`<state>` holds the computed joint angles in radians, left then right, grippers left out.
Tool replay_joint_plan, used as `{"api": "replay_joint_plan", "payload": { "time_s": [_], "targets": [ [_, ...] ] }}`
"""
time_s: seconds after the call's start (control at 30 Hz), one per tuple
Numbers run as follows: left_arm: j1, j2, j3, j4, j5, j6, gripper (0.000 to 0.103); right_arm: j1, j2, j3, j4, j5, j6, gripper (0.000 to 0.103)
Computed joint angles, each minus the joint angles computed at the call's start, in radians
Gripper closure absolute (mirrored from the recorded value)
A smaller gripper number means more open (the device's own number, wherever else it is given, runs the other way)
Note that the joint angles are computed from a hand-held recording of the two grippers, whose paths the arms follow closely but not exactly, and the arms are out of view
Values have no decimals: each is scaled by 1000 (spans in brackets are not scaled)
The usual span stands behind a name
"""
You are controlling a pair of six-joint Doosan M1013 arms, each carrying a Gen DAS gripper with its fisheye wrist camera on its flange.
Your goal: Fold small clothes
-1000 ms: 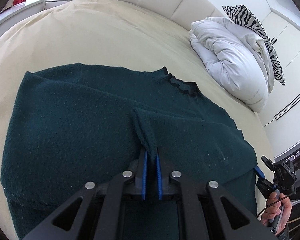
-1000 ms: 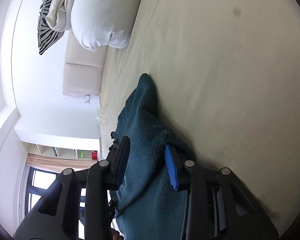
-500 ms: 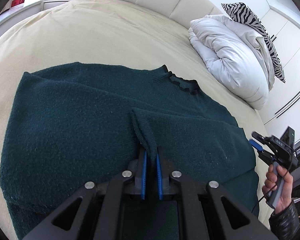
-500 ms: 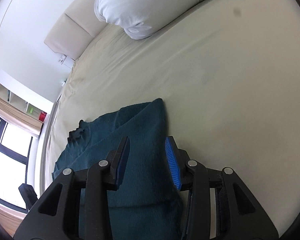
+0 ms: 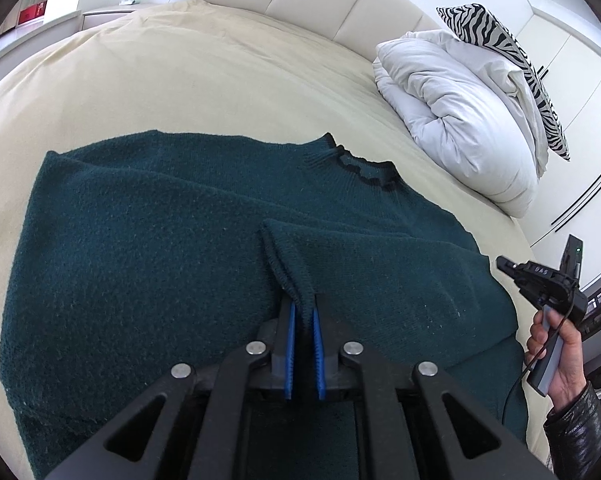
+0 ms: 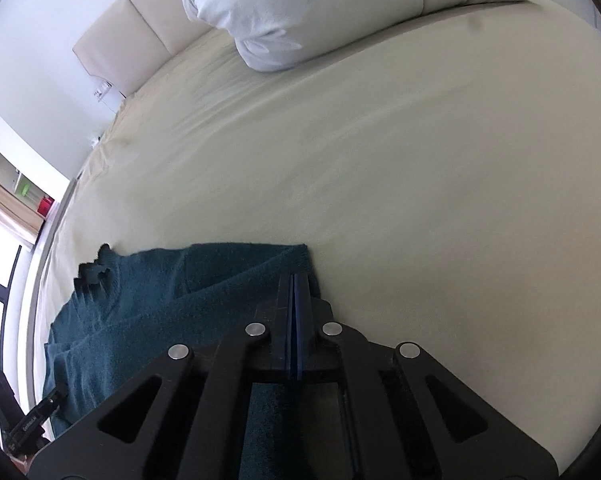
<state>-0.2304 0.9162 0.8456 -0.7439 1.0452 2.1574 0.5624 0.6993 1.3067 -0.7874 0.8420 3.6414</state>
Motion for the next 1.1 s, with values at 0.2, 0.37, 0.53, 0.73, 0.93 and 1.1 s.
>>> {"api": "replay_joint_plan", "payload": {
  "time_s": [0.2, 0.37, 0.53, 0.73, 0.93, 1.1],
  "targets": [
    [1, -7, 22, -16, -25, 8, 92, 11, -17, 14, -85, -12, 12, 37],
    [5, -10, 32, -32, -28, 22, 92, -22, 34, -65, 177, -10, -280, 70],
    [4, -15, 39, -33, -41, 25, 94, -11, 35, -77, 140, 64, -307, 98],
    [-2, -15, 42, -16, -59, 33, 93, 2, 49, -111, 84, 153, -289, 99],
    [6, -1, 26, -49, -31, 26, 92, -10, 58, -114, 142, 158, -342, 93],
    [6, -5, 33, -51, -36, 29, 92, 43, 24, -105, 26, 211, -222, 85]
  ]
}}
